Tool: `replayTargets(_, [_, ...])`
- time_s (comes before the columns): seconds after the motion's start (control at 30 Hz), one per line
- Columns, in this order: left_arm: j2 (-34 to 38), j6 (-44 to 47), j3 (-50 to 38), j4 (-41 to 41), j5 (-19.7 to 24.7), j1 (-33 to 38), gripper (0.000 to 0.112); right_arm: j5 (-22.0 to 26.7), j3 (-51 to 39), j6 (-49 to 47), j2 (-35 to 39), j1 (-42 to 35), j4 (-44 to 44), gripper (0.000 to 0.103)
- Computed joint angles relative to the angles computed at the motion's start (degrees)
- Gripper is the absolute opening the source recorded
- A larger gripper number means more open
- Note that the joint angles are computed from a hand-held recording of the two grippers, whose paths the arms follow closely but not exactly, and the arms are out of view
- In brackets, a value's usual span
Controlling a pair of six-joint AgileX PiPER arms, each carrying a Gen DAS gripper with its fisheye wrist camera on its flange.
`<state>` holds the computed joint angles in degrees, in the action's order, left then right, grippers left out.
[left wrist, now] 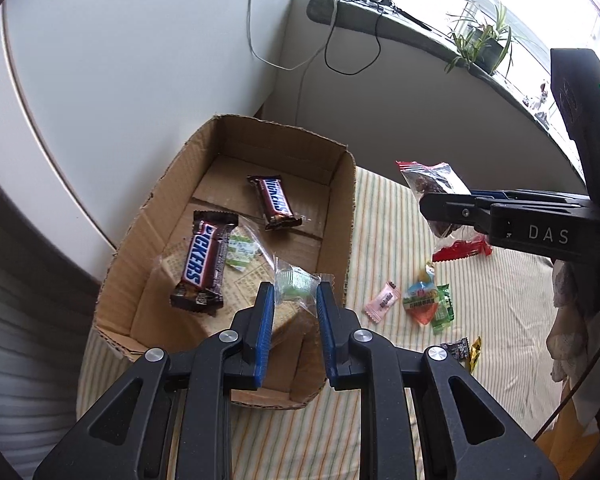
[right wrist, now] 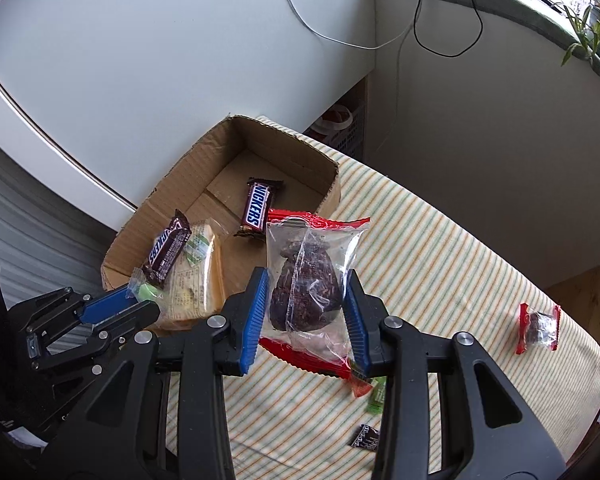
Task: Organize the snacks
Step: 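Carry the red-wrapped snack bag into the box and open the right tool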
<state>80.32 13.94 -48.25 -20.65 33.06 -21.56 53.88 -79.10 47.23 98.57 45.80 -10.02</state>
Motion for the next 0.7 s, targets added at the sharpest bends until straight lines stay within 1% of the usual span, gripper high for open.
replayTargets(0.33, [2.15,4.16,-0.48,-2.72,0.92,4.74,0.02,0.65,-8.93,-5.23,8.51,-0.53,3.88,0.039])
replayTargets(0.57, [3.4,5.62,-1.22,-3.77,1.38,6.0,0.021,0.76,-11.99,-7.56,11.05,-0.56,5.22,0.04])
replayTargets(0.63, [3.5,5.86,-1.34,-4.01,1.44,6.35,0.021,0.9,-12.69,-8.06,11.44,-0.63,5.4,0.044])
replayTargets(0.67, [3.59,6.16,-1.43,-4.25,1.53,6.54,0.022,1.07,-13.16,-8.04,11.7,-0.62,5.27,0.056])
replayTargets(0.7, [3.82,6.4,-1.72,-4.48,1.75,6.72,0.023,1.07,-13.33,-7.75,11.71,-0.58,4.94,0.063])
